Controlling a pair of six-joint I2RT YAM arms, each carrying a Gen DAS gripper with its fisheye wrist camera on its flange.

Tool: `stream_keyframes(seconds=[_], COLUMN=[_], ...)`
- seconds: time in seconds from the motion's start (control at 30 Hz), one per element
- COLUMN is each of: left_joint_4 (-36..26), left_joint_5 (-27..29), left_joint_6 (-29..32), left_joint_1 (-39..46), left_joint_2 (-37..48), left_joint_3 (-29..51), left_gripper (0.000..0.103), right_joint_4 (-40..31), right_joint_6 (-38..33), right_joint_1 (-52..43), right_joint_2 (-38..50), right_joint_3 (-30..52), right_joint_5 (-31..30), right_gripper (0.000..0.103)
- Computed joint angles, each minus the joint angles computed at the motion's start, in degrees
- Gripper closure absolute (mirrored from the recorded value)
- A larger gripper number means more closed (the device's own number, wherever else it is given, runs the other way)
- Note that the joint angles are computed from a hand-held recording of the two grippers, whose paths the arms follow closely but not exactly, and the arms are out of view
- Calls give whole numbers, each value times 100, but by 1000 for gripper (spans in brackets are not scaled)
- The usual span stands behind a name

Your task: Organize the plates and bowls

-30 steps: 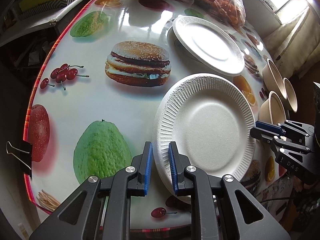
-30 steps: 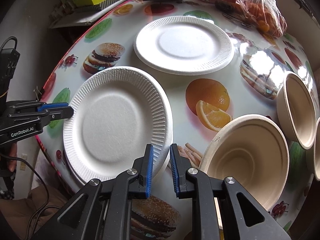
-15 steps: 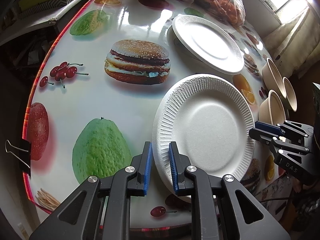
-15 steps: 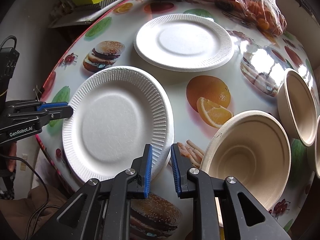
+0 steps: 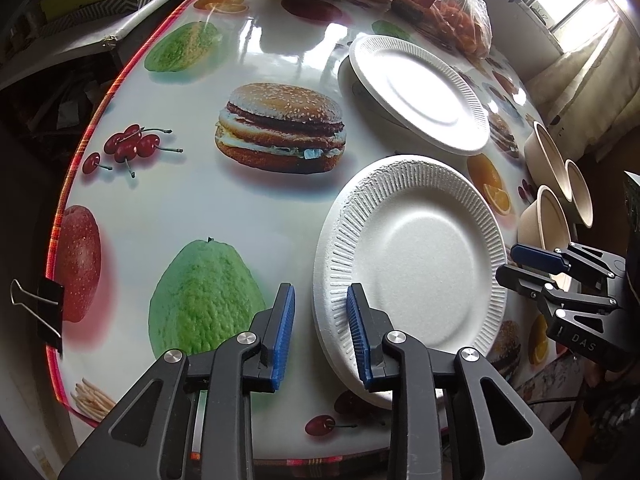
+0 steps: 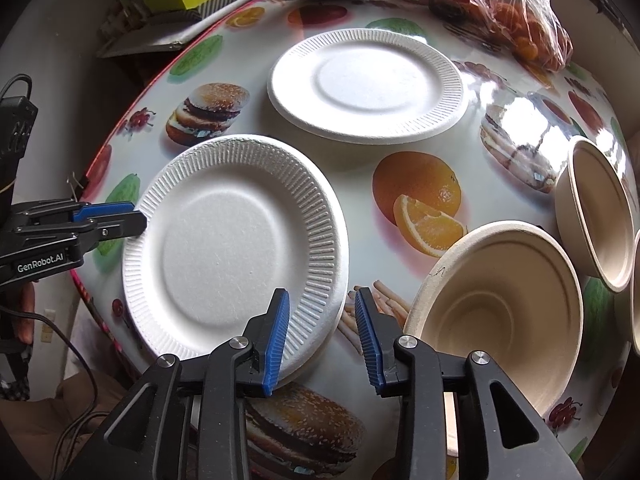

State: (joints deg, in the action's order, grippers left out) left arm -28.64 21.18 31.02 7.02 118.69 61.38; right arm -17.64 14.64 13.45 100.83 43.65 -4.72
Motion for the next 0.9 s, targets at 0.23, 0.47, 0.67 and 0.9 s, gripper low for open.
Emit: stream_keyframes(seconds=[0.23, 0.47, 0.67, 0.9], left_joint_4=[80, 431, 677, 922], left_joint_5=[54, -37, -16, -51], left_joint_6=[-19, -116, -180, -329], left_joint_1=[58, 30, -2, -117], left_joint_2=[-70, -205, -351, -443], left_joint_3=[-43, -219, -283, -235], left_gripper=[71, 71, 70, 70], right_joint_4=[94, 316, 441, 484], right_joint_6=[62, 118, 81, 14], right_joint_1=[-38, -106, -291, -569], right_joint_2=[-110, -201, -452, -612], right_joint_3=[-64, -193, -275, -241], right_joint_5=[-55, -128, -187, -272], right_gripper=[66, 66, 61, 60])
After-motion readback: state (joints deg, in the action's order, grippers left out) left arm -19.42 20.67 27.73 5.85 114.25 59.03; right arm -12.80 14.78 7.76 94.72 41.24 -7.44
